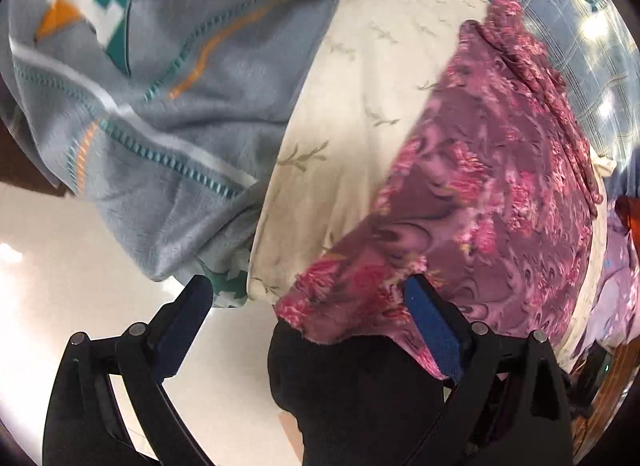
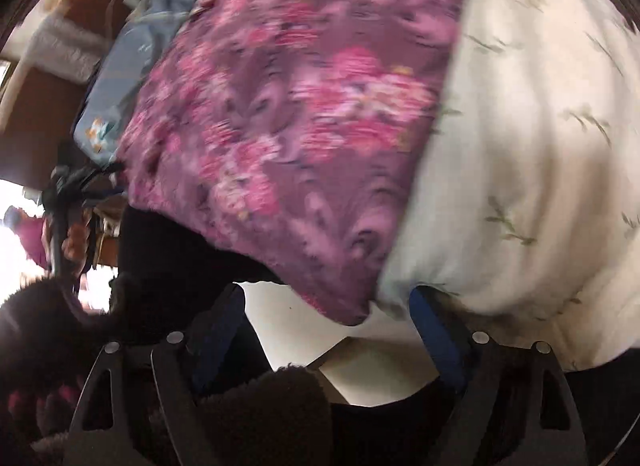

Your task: Fold small clothes

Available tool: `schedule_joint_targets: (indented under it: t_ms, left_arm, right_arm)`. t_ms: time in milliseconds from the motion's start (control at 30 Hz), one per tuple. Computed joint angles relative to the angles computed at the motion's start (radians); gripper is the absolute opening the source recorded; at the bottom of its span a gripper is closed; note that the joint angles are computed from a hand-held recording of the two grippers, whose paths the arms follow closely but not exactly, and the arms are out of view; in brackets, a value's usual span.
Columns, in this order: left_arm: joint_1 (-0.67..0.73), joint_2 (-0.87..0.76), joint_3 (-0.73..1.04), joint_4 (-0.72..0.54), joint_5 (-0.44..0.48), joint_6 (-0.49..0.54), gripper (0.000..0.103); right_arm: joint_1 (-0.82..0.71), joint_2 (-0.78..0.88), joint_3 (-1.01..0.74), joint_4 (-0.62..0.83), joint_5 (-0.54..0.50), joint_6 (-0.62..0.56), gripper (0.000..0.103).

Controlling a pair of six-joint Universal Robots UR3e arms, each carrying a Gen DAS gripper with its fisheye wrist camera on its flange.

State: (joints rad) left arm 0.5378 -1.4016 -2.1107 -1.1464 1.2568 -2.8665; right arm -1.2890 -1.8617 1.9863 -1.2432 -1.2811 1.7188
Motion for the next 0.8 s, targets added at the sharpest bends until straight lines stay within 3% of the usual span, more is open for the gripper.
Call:
schedule_joint_targets:
  t_ms: [167, 200, 300, 400, 500, 567, 600, 667, 700, 733, 767, 800]
  left_arm:
    - [0.035, -0.016, -0.011, 0.001, -0.139, -0.031, 0.098]
    - [0.017, -0.021, -0.007, 0.017, -0.147, -0.054, 0.098]
    - [-0.022, -0.011, 0.005, 0.025, -0.162, -0.069, 0.098]
    - [-0.021, 0.007, 0.006, -0.015, -0.224, -0.045, 0.098]
    - [-0.073, -0.058, 0.039, 0.056, -0.159, -0.103, 0.098]
    - [-0.058, -0.064, 0.033, 0.047, -0.165, -0.108, 0.098]
    - [-0.048, -0.053, 0.020, 0.050, -0.171, -0.099, 0.098]
    - [-0.054, -0.059, 0.020, 0.072, -0.169, -0.127, 0.097]
    - [-0.041, -0.030, -0.001, 0.079, -0.175, -0.122, 0.094]
    - [-0.051, -0.022, -0.002, 0.096, -0.172, -0.134, 0.081]
    - [-0.068, -0.017, 0.006, 0.105, -0.163, -0.142, 0.073]
    - [-0.095, -0.013, 0.020, 0.113, -0.135, -0.149, 0.063]
  right_arm:
    - [0.046, 0.032, -0.008, 0.012, 0.028, 0.047, 0.083]
    - [0.040, 0.012, 0.000, 0.021, 0.027, 0.025, 0.078]
    - [0.047, 0.027, -0.046, 0.092, 0.034, -0.008, 0.010]
    - [0.053, 0.025, -0.091, 0.159, 0.077, -0.057, 0.010]
    - [0.123, 0.062, -0.061, 0.036, 0.069, 0.070, 0.010]
    - [0.128, 0.080, -0.062, 0.030, 0.050, 0.101, 0.013]
    - [0.121, 0.070, -0.052, 0.023, 0.046, 0.096, 0.026]
    - [0.123, 0.091, -0.046, 0.016, 0.048, 0.104, 0.028]
    - [0.134, 0.094, -0.043, 0.010, 0.053, 0.107, 0.026]
    - [0.131, 0.081, -0.040, 0.008, 0.053, 0.086, 0.012]
    - [0.122, 0.065, -0.037, 0.008, 0.057, 0.058, 0.003]
    - [0.109, 0.073, -0.054, 0.032, 0.061, 0.037, 0.004]
